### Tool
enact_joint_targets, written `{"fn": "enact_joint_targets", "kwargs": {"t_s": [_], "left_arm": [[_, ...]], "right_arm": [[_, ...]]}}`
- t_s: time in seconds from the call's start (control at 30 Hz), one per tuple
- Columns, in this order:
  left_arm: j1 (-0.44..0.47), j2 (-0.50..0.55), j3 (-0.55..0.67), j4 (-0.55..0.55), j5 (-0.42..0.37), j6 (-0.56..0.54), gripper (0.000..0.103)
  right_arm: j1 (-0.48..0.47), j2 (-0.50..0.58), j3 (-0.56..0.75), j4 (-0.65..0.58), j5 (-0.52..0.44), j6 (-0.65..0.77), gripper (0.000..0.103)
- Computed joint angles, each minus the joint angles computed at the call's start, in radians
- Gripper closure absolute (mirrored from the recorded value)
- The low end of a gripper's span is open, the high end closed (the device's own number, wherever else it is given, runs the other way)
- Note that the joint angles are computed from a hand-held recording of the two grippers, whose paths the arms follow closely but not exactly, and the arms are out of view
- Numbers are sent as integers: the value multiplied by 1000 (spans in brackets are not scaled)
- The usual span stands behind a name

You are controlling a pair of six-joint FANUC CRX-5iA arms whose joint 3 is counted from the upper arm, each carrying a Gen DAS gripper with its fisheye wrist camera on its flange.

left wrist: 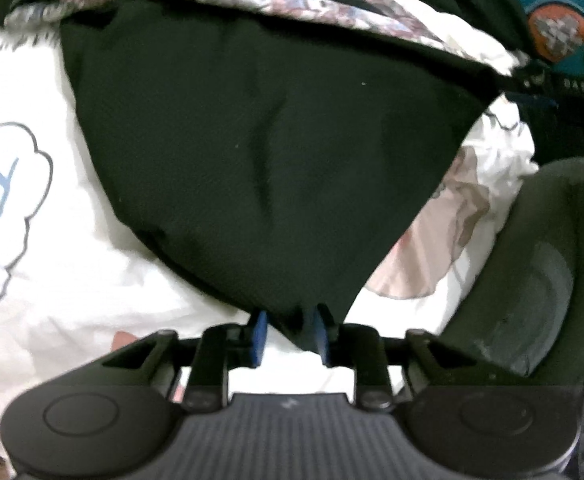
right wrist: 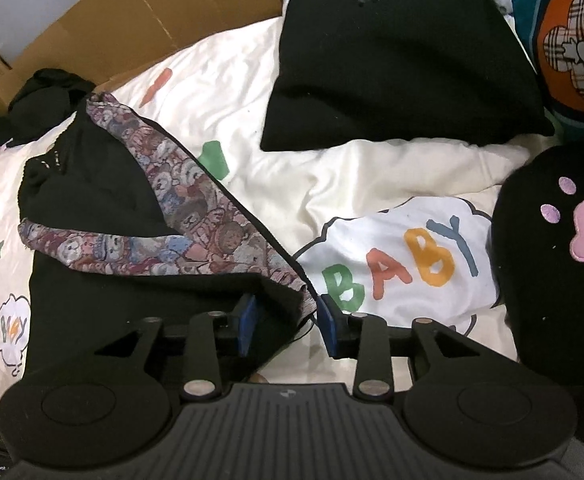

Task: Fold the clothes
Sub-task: 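Lay the held pants leg over the other leg with the left tool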

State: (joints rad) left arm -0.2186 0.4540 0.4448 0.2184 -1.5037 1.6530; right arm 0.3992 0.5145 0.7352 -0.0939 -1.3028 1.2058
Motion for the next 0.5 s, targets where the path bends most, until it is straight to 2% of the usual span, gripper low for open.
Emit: {"fn": "enact_joint_targets", "kwargs": {"t_s": [0.2, 0.5], "left_arm": [[-44, 8, 84, -106, -19, 2, 74], [-50, 5, 130, -135, -6, -2, 74]], "right_arm": [[6, -26, -41, 24, 46, -2, 65], [27, -62, -92, 67, 101, 3, 65]]}}
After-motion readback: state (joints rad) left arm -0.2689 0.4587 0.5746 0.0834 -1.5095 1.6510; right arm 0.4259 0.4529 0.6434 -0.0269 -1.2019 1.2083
